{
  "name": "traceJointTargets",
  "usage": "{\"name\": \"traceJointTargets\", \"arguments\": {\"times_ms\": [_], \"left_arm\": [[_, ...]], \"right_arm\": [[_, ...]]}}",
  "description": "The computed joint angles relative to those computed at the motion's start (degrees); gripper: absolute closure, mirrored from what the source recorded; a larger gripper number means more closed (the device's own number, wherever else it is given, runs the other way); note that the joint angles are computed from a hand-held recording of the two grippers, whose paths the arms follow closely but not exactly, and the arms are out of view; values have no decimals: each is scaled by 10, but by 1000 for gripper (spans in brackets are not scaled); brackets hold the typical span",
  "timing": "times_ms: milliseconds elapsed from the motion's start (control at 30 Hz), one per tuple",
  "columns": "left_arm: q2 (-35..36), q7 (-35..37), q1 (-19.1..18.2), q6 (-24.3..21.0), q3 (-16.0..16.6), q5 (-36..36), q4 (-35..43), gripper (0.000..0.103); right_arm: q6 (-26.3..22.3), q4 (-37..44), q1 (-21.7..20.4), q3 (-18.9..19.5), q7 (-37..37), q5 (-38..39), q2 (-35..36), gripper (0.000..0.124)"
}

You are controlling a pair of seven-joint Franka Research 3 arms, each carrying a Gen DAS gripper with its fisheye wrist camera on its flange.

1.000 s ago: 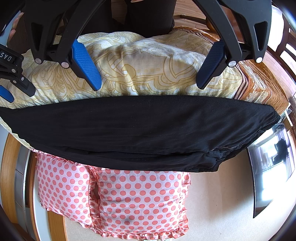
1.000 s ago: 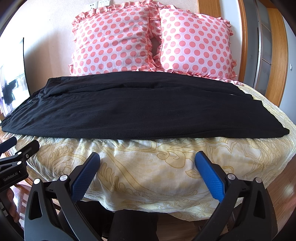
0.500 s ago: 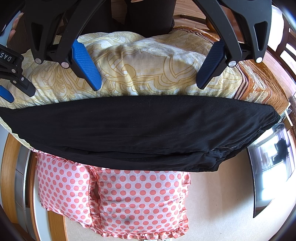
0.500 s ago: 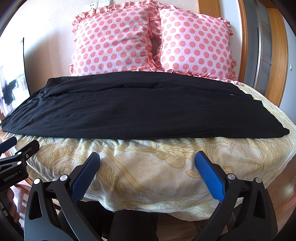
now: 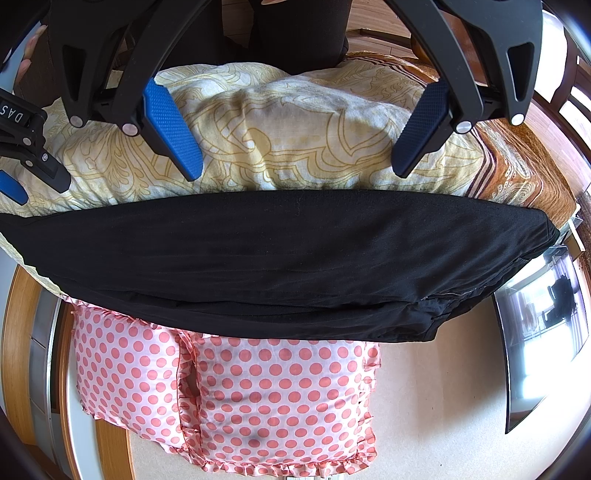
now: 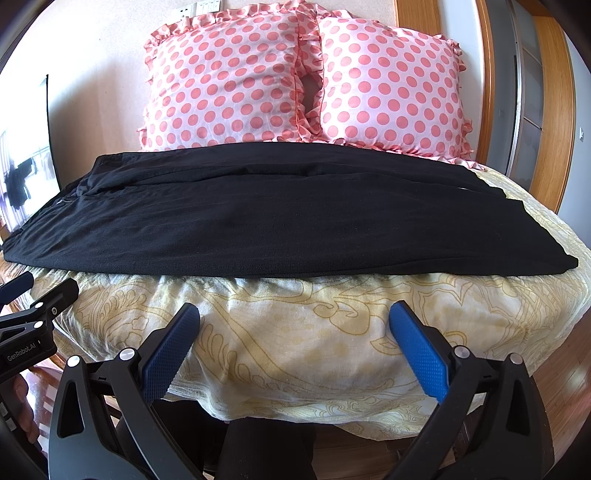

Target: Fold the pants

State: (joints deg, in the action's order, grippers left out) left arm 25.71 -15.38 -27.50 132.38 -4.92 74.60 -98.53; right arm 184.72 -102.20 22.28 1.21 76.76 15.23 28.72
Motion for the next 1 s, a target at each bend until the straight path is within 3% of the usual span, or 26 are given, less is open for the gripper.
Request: {"name": "traceJointTargets", "arguments": {"times_ms": [667, 800, 933, 1000], "left_arm": [[0, -1, 0, 0, 0, 0, 0, 2], [-1, 1, 0, 3, 0, 2, -1, 2], [-8, 31, 6, 9, -1, -3, -2, 2], [-15, 37, -2, -11, 4, 19, -1, 2]], "right_arm": [[-4, 4, -1, 3, -2, 1, 2, 22], [35, -11, -81, 99, -43, -4, 8, 22], [-13, -2, -207, 230, -90, 2, 9, 22], [-12, 15, -231, 249, -96, 30, 11, 22]]}}
